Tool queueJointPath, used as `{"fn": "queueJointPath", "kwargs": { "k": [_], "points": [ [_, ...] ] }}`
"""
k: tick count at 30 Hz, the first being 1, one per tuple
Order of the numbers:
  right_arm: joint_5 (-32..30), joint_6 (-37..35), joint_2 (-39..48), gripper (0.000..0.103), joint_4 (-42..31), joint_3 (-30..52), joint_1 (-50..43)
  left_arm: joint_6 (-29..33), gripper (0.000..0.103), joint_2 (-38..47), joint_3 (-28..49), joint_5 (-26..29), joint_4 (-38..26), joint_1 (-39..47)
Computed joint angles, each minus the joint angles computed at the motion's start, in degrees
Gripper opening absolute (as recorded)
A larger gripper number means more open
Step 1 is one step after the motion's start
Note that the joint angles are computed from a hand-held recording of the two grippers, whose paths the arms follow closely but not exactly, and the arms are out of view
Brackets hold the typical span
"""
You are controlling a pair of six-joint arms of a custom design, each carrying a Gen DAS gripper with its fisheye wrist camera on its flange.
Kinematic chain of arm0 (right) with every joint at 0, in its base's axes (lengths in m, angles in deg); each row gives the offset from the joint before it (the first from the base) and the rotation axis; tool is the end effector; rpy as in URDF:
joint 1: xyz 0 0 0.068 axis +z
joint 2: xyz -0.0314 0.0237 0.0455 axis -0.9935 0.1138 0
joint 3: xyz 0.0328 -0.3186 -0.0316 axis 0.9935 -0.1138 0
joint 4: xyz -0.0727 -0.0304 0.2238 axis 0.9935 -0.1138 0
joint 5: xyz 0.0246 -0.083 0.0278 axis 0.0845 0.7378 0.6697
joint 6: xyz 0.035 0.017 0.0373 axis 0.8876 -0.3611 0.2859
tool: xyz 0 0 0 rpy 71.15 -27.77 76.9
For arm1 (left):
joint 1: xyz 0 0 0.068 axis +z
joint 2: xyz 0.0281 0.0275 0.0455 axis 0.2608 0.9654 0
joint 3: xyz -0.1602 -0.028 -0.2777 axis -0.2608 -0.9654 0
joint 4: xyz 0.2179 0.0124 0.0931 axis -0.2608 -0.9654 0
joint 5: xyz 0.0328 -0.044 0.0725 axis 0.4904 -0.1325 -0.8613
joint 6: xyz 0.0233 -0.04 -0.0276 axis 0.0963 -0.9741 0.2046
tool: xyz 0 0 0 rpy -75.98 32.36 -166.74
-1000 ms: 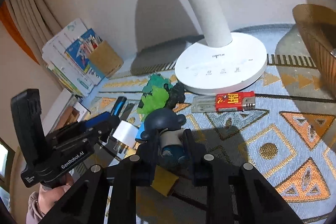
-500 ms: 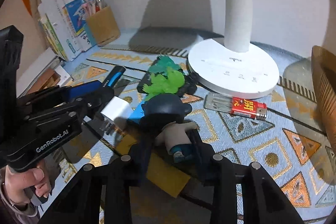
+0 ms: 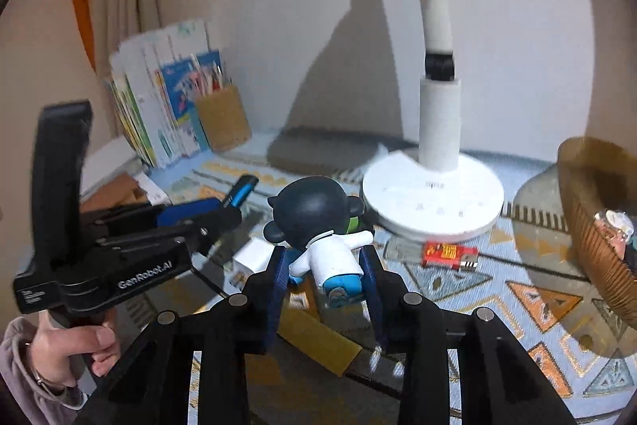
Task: Organize rigid objects
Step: 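Carry the USB stick and figure over the gold bowl and open both tools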
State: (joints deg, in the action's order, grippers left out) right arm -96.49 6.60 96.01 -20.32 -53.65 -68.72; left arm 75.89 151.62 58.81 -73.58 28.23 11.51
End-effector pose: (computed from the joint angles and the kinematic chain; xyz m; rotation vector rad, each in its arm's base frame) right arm 0.2378 0.0805 0.1896 -0.7153 2.0861 0.6245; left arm 0.1909 -0.0075 0.1553 -0.1810 2.1520 0.0084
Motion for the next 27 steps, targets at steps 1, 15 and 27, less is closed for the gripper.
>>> {"fn": "queueJointPath", "kwargs": {
  "k": [1,15,27],
  "points": [
    [-0.7,0.4,-0.6,0.036,1.2,-0.7,-0.5,-0.1,0.022,-0.3,-0.6,-0.7,1.0,-0.4],
    [-20.7,8.2,-4.4,0.036,1.2,4.2,-17.6,-4.3,0.021,-7.0,14.4,-6.8,-12.0,-14.3],
    [-21.9,5.9,13.8,0.036,-31.0,35.8,-40.4,-1.9,0.021,22.4,57.1,-2.4,-32.9,-28.0]
  ]
}}
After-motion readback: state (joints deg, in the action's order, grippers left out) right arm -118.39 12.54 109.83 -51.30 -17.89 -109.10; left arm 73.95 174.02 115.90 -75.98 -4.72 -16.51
